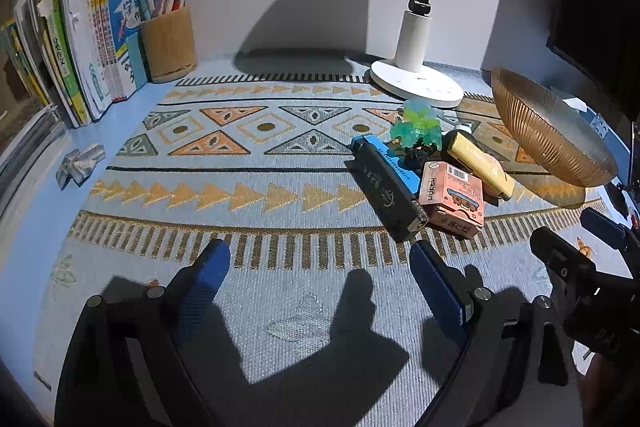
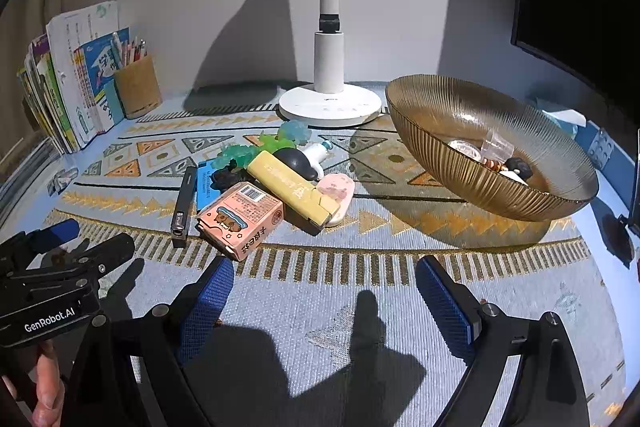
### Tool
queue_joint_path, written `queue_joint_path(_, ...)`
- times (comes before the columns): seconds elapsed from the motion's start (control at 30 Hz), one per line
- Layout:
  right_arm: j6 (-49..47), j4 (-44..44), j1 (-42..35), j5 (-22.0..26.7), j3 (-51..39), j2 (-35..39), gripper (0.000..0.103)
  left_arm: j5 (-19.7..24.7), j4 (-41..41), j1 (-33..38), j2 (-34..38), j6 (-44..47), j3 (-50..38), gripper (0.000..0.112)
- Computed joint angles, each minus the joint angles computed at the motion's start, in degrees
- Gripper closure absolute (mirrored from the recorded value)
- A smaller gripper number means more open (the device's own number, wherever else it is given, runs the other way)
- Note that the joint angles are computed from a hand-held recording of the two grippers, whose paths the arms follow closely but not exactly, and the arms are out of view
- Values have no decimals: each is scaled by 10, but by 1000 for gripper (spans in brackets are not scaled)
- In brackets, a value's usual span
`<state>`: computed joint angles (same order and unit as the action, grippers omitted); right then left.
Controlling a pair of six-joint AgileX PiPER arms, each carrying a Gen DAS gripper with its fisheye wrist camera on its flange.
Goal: Organize rigid objects
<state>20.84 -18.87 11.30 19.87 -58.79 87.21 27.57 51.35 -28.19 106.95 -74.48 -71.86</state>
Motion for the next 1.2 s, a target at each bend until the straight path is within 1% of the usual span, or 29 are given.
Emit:
queue_joint_path(0.07, -5, 6, -1, 1, -2, 1, 12, 1, -2, 1, 1, 2, -1, 21)
queue_joint_path(0.3, 15, -16, 5, 7, -4, 3, 12, 1, -6, 2, 1, 3, -1, 21)
queue_joint_path(0.47, 9, -7, 4, 9, -6, 4, 12, 6, 1, -2, 2, 1, -2, 21)
queue_joint_path(1.2, 2, 3, 3, 9, -7, 6, 11, 3, -21, 4, 4, 20, -6, 21)
